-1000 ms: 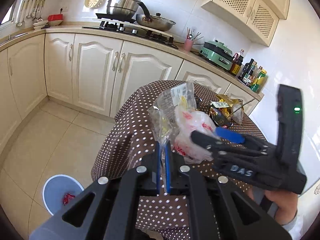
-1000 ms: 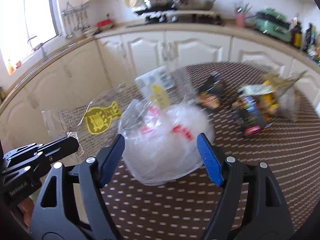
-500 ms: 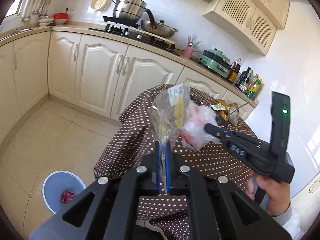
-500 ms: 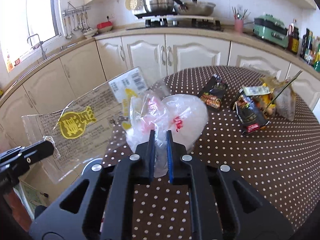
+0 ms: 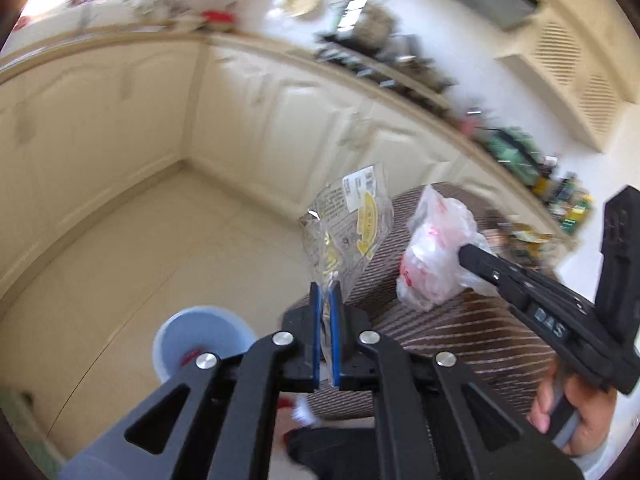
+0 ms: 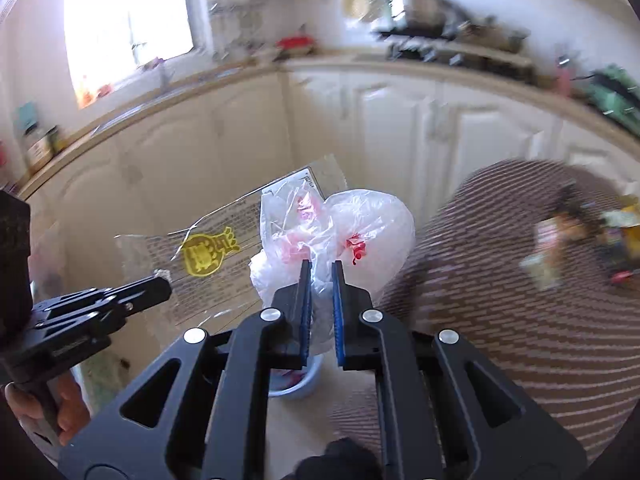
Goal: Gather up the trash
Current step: 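Carry both bags over the bucket and open the left tool to drop its bag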
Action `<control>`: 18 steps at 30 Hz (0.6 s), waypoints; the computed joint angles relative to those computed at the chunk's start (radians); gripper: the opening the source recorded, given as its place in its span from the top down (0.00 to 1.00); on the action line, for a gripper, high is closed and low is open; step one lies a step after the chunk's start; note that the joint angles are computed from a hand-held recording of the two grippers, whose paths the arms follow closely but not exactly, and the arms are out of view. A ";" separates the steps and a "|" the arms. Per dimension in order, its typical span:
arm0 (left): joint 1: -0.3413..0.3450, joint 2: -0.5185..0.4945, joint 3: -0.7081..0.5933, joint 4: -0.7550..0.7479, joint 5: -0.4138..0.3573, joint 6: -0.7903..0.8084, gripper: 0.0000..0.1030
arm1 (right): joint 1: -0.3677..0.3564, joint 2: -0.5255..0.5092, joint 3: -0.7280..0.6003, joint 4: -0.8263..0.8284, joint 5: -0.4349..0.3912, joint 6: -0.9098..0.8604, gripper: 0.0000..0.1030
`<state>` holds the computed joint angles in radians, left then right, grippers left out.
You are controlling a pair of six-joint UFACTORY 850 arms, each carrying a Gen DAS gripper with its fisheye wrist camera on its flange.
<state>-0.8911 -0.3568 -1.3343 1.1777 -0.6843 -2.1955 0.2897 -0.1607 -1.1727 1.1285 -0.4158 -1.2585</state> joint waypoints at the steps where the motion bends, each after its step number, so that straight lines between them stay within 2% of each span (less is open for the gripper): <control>1: 0.006 0.005 0.016 -0.024 -0.003 0.002 0.96 | 0.025 -0.031 -0.010 -0.027 -0.012 0.032 0.91; 3: 0.031 0.014 0.068 -0.106 0.004 0.016 0.96 | 0.067 -0.077 -0.021 -0.074 -0.010 0.076 0.91; 9: 0.135 -0.009 0.210 -0.299 0.171 0.050 0.96 | 0.155 -0.266 -0.104 -0.264 -0.051 0.289 0.91; 16: 0.238 -0.132 0.225 -0.503 0.365 0.220 0.96 | 0.199 -0.437 -0.204 -0.424 -0.062 0.468 0.91; 18: 0.254 -0.152 0.226 -0.509 0.402 0.236 0.96 | 0.202 -0.479 -0.239 -0.468 -0.070 0.519 0.91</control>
